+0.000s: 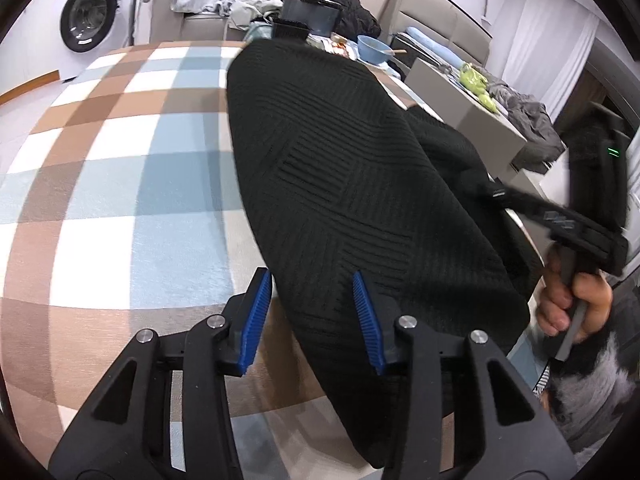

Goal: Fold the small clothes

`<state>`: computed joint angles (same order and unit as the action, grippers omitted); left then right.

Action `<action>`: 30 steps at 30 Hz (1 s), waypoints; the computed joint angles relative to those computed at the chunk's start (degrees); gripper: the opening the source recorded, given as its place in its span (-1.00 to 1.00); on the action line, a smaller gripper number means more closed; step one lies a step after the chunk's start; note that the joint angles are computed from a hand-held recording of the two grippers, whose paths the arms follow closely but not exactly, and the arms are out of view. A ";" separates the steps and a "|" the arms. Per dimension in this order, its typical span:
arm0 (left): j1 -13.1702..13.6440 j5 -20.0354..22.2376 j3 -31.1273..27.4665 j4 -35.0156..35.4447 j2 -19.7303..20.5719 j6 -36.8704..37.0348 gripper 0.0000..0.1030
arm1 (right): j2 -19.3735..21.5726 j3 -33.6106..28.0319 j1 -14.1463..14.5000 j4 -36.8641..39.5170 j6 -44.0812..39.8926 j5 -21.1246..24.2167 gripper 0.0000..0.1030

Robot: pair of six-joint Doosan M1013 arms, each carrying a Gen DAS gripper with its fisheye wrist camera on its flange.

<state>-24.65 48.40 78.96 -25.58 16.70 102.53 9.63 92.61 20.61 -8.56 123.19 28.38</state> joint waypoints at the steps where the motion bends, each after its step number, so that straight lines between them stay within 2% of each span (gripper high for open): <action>1: 0.14 -0.66 0.13 -0.09 -0.29 -0.24 -0.18 | -1.41 0.88 0.64 -5.51 4.96 -1.63 -0.87; 3: 0.44 -1.90 0.30 -0.27 -0.70 -0.71 0.06 | -3.23 2.15 0.87 -10.98 10.24 -3.00 -0.87; 4: 0.57 -2.38 0.30 -0.53 -0.77 -0.77 0.09 | -4.05 2.66 1.12 -14.94 13.92 -2.53 -0.87; 6: 0.68 -2.62 -0.05 -0.67 -0.53 -0.97 0.14 | -4.66 2.93 1.47 -21.72 19.60 2.50 -0.87; 7: 0.70 -2.29 -0.35 -0.57 -0.28 -1.35 0.14 | -4.16 2.71 1.30 -20.97 19.59 5.44 -0.87; 11: 0.38 1.11 -1.85 -0.15 1.20 -2.51 0.14 | -1.90 1.46 -1.50 -8.11 11.46 12.71 -0.84; 13: -0.23 1.67 -2.02 1.94 1.56 -3.27 0.15 | -2.47 2.44 -1.34 -8.50 12.11 10.95 -0.73; 14: -0.43 1.57 -1.96 2.43 1.70 -3.48 0.15 | -2.73 2.55 -1.01 -9.77 13.14 10.68 -0.61; 15: -0.49 1.44 -1.89 2.19 1.79 -3.67 0.15 | -3.28 2.88 -0.84 -11.63 14.91 9.84 -0.35; 17: -0.47 1.19 -1.83 0.95 1.96 -3.37 0.16 | -4.54 3.98 -0.86 -15.48 18.90 7.76 0.02; 18: -0.40 1.08 -1.77 0.00 2.02 -2.96 0.16 | -5.27 4.94 -0.77 -17.16 20.54 7.25 0.08; 21: -0.48 0.08 -1.99 -1.33 2.53 -3.59 0.21 | -6.02 5.44 -2.18 -19.61 23.28 8.13 0.09; 26: -1.47 -1.27 -2.66 -1.18 3.21 -3.42 0.22 | -4.53 4.73 -3.64 -12.49 19.05 9.72 0.08; 30: -2.29 -2.71 -2.94 -0.34 3.59 -2.95 -0.41 | -3.69 4.44 -3.08 -12.23 17.67 10.26 0.06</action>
